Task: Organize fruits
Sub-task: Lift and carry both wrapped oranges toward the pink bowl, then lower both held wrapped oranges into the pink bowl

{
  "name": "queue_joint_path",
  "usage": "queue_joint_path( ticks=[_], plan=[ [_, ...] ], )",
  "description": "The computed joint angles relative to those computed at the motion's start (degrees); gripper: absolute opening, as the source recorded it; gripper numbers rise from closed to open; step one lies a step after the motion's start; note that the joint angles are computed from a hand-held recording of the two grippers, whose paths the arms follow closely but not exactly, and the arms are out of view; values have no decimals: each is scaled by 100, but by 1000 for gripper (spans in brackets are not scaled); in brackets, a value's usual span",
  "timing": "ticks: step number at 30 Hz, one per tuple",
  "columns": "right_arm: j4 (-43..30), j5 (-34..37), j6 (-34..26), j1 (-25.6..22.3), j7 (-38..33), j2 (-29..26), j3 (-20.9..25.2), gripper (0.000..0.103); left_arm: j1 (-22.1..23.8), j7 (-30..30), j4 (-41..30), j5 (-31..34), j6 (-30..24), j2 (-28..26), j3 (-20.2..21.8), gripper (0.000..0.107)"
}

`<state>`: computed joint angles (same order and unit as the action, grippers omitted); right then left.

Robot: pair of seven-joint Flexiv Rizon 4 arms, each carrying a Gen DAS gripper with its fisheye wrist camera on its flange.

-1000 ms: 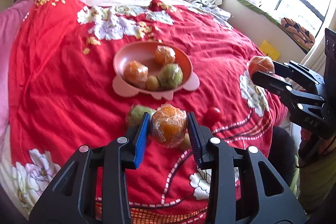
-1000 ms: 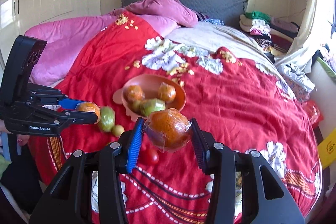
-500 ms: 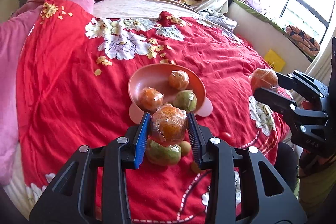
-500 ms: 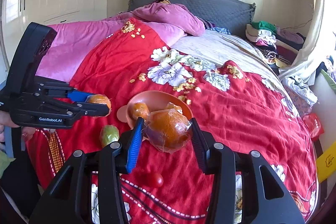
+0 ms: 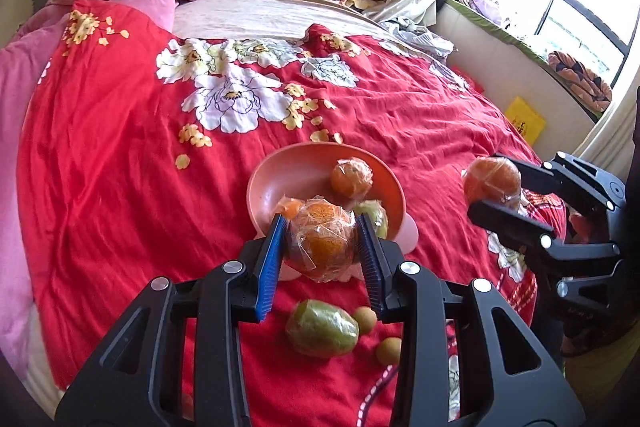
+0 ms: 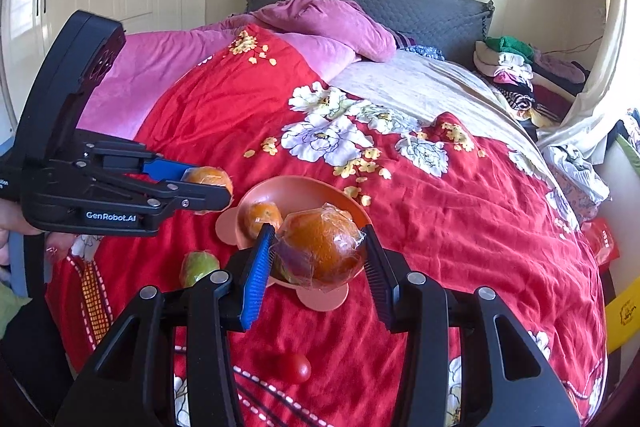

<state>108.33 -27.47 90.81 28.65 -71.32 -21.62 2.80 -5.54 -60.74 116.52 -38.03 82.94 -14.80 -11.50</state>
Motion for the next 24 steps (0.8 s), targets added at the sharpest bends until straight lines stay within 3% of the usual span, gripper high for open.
queue_joint_path(
  ticks=[12, 24],
  plan=[
    [-529, 439, -351, -411, -325, -402, 452, 42, -59, -552, -765, 912, -518, -546, 335, 28],
    [-912, 762, -676, -593, -446, -743, 530, 42, -15, -795, -1314, 1443, -804, -1095, 331, 28]
  ],
)
